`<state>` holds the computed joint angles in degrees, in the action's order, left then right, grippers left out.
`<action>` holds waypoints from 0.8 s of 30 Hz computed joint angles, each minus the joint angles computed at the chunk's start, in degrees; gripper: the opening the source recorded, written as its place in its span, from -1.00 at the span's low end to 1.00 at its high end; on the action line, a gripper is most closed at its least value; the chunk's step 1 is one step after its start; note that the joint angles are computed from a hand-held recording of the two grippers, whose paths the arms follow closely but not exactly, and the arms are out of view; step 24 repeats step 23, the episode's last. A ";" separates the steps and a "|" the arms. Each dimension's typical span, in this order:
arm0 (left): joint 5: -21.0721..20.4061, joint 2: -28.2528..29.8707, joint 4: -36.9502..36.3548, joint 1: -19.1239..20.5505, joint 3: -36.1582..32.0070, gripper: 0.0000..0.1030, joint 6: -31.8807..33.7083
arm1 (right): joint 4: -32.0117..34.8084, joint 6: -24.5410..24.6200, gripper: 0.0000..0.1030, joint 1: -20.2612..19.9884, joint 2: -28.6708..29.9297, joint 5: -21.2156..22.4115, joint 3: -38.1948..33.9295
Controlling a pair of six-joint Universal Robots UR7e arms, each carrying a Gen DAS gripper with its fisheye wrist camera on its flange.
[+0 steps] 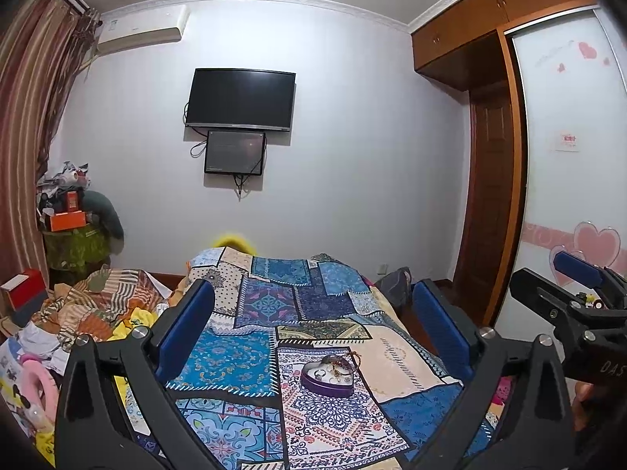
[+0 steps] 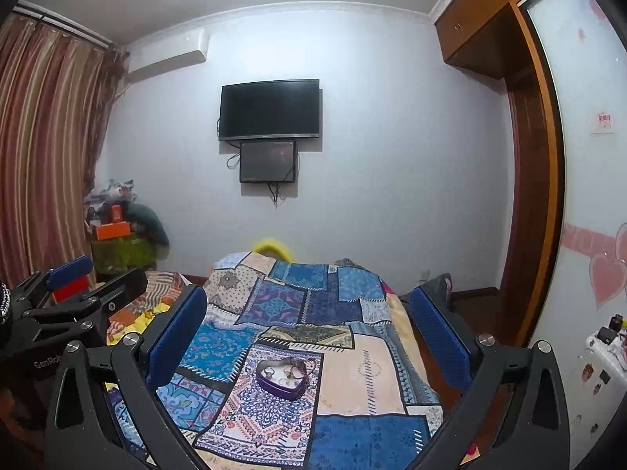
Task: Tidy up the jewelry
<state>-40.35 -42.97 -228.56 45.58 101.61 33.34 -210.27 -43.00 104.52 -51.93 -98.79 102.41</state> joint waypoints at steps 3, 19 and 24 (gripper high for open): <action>-0.55 -0.38 0.98 0.14 0.44 0.98 -0.81 | 0.20 0.07 1.00 0.01 0.01 -0.07 -0.11; -1.68 -0.90 3.70 0.79 0.49 0.98 -2.70 | 0.58 0.20 1.00 -0.19 0.30 0.11 -0.67; -2.04 -0.81 4.16 1.07 0.36 0.98 -2.86 | 0.80 0.18 1.00 -0.13 0.76 -0.25 -1.24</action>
